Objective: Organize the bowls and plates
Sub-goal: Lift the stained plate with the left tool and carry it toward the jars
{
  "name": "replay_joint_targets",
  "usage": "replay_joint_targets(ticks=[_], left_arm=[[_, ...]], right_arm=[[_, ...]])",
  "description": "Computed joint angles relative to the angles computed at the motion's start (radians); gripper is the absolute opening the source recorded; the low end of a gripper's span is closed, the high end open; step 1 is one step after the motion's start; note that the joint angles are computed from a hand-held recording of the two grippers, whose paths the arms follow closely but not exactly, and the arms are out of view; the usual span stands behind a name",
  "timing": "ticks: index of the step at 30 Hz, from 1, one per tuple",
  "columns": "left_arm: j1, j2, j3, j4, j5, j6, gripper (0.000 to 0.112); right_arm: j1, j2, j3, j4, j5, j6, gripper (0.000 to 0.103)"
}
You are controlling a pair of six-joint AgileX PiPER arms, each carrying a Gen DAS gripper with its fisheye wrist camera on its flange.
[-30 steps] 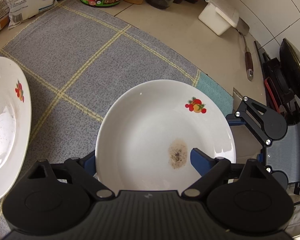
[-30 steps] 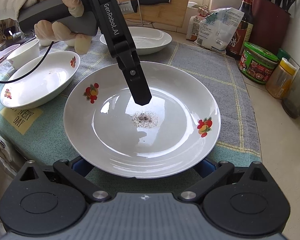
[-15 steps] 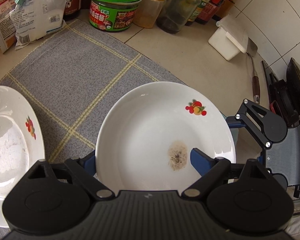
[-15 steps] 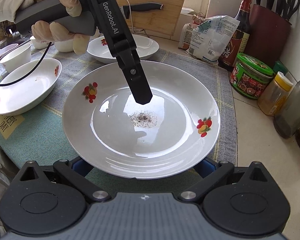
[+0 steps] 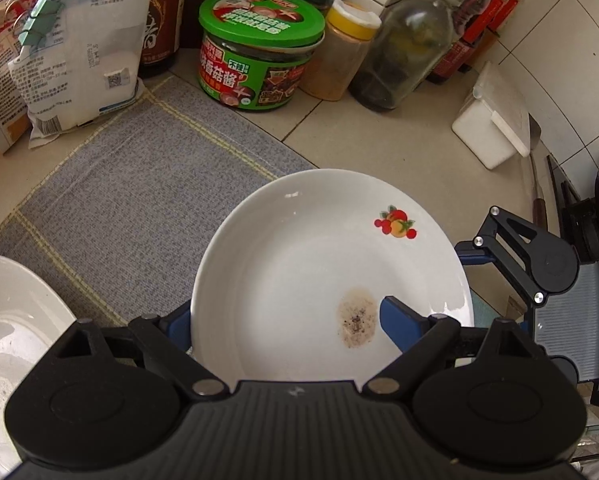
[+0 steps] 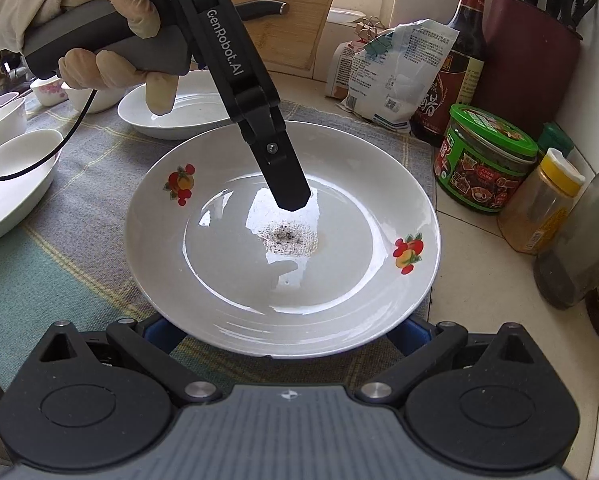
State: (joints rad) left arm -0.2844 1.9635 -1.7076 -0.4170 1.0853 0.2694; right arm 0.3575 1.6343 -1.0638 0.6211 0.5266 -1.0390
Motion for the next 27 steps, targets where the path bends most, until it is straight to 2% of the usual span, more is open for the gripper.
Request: replay_joint_targets(ticks=[27], left_arm=[[-0.003,0.081,-0.060,0.022,-0.040,-0.008,0.091]], right_arm=[[-0.045,0.092,-0.073,0.038,0.011,-0.036,0.103]])
